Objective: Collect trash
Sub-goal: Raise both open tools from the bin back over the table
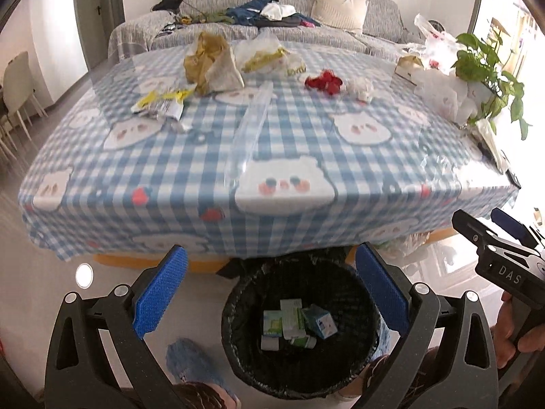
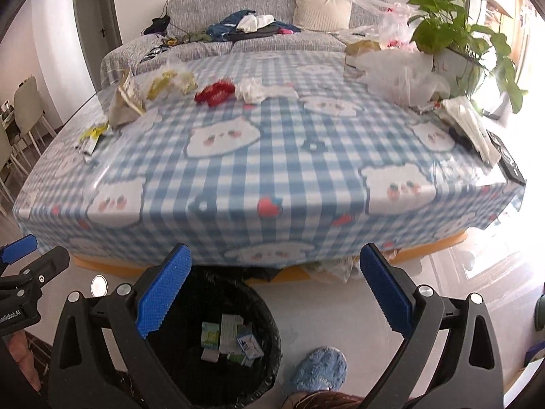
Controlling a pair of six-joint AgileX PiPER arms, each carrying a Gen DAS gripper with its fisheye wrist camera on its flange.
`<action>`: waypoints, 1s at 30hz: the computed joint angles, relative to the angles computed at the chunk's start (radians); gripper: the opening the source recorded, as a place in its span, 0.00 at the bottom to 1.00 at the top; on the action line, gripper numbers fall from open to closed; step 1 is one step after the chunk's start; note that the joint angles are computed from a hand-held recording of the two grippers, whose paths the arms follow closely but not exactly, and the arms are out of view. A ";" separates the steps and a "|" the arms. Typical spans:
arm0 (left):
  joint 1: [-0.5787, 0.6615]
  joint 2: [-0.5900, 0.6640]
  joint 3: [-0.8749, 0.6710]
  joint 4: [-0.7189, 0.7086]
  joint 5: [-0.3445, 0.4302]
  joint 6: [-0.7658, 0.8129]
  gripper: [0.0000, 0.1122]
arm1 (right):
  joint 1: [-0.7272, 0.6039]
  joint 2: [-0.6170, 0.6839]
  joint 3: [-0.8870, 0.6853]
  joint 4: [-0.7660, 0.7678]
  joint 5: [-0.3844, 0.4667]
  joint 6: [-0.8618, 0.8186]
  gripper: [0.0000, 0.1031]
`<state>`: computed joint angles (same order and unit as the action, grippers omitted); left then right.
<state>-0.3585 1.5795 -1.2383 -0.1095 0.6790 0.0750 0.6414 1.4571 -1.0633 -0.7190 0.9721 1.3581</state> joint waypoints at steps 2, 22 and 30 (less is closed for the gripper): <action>0.004 0.030 -0.047 -0.006 0.015 0.003 0.86 | -0.024 0.010 -0.031 -0.001 -0.002 -0.033 0.92; 0.001 0.334 -0.546 0.055 0.173 -0.017 0.86 | -0.235 0.196 -0.322 0.067 -0.072 -0.321 0.92; -0.006 0.483 -0.786 0.053 0.277 -0.025 0.86 | -0.313 0.297 -0.478 0.129 -0.083 -0.431 0.92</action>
<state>-0.3641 2.0630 -2.0245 -0.0564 0.9564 0.0503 0.3287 1.7541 -1.5417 -0.5904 0.8893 0.9270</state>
